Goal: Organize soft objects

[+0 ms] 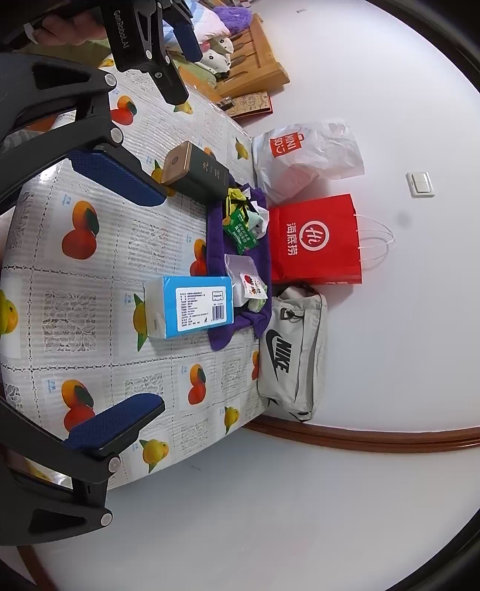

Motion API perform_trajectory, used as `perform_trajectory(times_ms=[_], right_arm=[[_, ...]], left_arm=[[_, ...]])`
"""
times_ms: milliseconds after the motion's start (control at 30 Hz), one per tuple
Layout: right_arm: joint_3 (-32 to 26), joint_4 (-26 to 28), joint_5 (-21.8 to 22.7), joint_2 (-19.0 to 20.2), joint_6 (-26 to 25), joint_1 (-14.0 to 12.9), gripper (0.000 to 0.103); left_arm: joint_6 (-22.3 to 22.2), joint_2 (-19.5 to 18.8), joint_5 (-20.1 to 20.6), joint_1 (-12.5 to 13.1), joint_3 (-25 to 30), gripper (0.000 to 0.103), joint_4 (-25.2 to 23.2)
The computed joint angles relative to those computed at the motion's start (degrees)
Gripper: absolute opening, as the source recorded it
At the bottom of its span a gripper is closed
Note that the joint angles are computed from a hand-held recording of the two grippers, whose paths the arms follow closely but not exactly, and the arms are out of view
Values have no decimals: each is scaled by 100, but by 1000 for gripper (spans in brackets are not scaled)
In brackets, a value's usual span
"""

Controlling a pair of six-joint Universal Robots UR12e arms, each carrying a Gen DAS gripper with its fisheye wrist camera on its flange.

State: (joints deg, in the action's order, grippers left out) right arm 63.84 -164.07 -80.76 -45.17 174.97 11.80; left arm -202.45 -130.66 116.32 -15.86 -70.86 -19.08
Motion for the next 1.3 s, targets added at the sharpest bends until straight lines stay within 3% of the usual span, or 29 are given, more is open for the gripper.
perform_trajectory(times_ms=[1300], right_arm=[[110,-85,39,-64,-32,5,100]], left_arm=[[-69,33,12,-4,-61,100,25]])
